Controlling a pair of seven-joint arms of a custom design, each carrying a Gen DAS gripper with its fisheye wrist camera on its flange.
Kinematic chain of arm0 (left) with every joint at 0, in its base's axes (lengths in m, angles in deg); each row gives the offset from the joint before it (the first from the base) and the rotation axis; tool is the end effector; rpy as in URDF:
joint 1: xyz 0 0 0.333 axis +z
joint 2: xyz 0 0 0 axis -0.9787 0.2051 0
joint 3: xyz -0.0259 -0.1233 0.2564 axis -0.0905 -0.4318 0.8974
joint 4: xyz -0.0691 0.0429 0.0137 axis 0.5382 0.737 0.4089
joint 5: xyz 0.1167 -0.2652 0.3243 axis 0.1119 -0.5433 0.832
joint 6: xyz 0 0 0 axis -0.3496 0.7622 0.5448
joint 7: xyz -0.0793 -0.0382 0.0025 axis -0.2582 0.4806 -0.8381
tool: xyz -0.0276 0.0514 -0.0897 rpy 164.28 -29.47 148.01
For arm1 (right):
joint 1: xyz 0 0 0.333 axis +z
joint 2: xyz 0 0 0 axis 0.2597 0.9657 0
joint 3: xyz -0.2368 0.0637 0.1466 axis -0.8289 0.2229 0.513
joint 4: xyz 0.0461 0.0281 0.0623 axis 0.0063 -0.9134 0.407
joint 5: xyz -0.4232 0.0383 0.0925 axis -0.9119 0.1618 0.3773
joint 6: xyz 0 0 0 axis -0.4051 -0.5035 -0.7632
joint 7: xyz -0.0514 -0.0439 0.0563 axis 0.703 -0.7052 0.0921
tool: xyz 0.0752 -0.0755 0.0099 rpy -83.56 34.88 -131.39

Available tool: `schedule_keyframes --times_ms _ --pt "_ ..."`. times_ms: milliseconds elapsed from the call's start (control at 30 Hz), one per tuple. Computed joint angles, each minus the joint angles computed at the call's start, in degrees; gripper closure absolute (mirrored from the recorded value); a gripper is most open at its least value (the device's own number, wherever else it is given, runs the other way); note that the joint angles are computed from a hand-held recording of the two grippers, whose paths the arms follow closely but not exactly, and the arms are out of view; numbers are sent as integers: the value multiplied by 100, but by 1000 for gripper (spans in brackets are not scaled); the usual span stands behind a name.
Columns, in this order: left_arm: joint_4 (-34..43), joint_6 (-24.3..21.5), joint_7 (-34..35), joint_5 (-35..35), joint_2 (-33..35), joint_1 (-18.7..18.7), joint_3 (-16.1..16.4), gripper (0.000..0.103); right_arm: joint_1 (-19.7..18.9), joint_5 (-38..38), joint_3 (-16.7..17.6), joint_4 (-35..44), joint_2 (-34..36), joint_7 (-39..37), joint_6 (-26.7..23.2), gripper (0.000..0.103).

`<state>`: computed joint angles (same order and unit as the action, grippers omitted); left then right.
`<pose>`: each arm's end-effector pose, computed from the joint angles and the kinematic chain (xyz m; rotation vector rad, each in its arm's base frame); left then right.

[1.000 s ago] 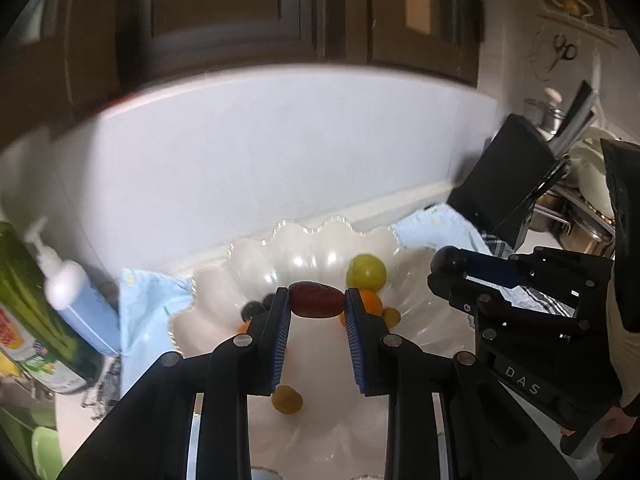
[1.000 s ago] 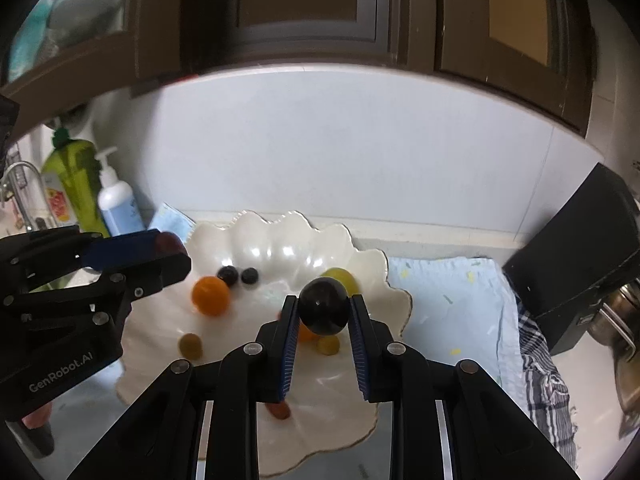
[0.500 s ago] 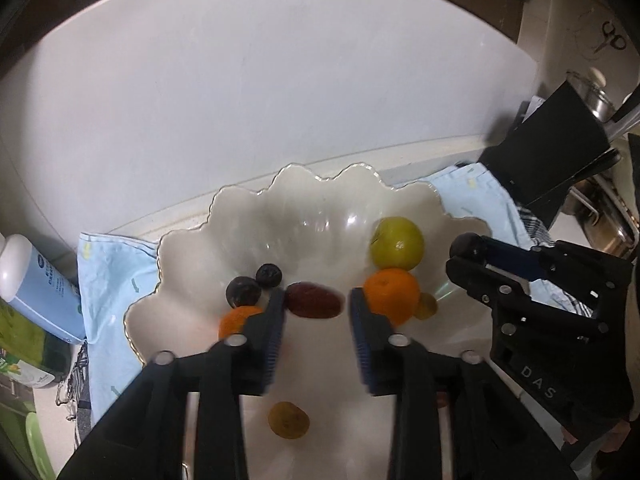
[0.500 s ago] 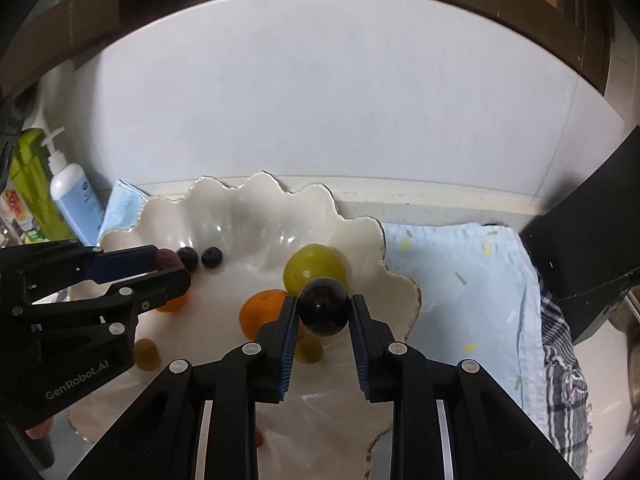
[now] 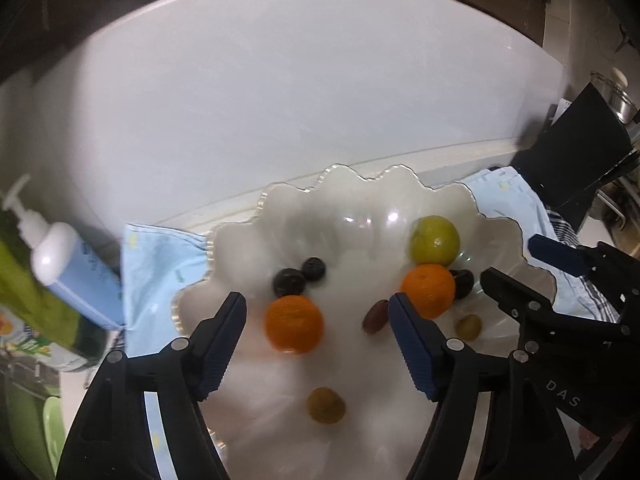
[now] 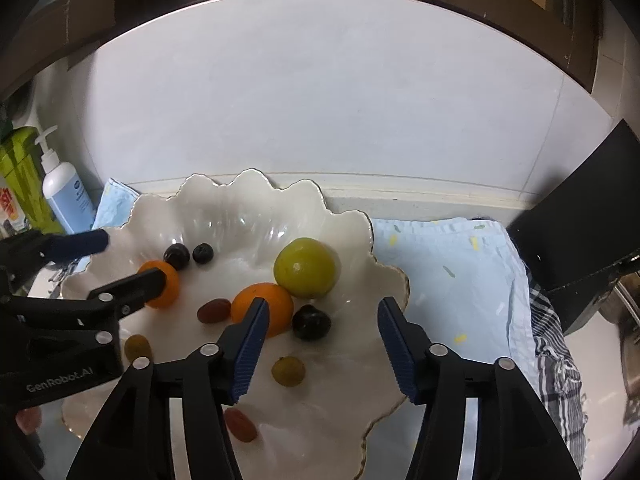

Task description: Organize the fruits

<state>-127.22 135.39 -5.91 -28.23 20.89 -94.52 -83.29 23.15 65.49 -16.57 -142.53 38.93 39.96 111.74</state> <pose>0.5249 -0.3339 0.5337 -1.5810 2.0041 -0.7006 0.5053 0.1997 0.5179 -1.8718 1.6316 -0.7010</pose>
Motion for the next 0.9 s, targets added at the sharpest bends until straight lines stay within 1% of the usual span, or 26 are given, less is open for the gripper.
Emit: schedule_keyframes --times_ms 67,133,167,267,333,433,500,567,667,833,900 --pt "-110 -125 -358 411 -187 32 -60 21 -11 -29 28 -85 -117 73 30 40" --pt "-291 -204 -695 745 -451 70 -123 16 -14 9 53 -226 -302 164 108 36" --pt "-386 -235 -842 889 -588 92 -157 14 -31 14 84 -287 -391 206 127 33" --pt "-695 -323 -1118 1149 -1032 137 -251 9 -92 15 213 -531 -748 342 194 27" --pt "-932 -305 -1215 1195 -1348 148 -282 6 -88 67 288 -702 -1024 390 207 24" --pt "-1368 4 -1190 1014 -1860 109 -227 1 -73 179 414 -955 -1448 460 206 18" --pt "-1667 131 -1140 857 -2244 85 -203 0 -119 220 546 -1105 -1724 565 202 15" --pt "-1890 118 -1147 841 -2592 134 -287 0 -132 260 682 -1277 -2050 675 151 14" --pt "-2204 126 -1081 785 -3068 152 -328 0 -178 275 938 -1459 -2506 929 -62 14" --pt "-2855 214 -639 397 -3938 -128 -144 0 -100 250 1341 -1717 -3329 1443 -512 14" --pt "-3060 225 -529 267 -4237 -179 -143 0 -42 213 1452 -1769 -3561 1594 -692 14"
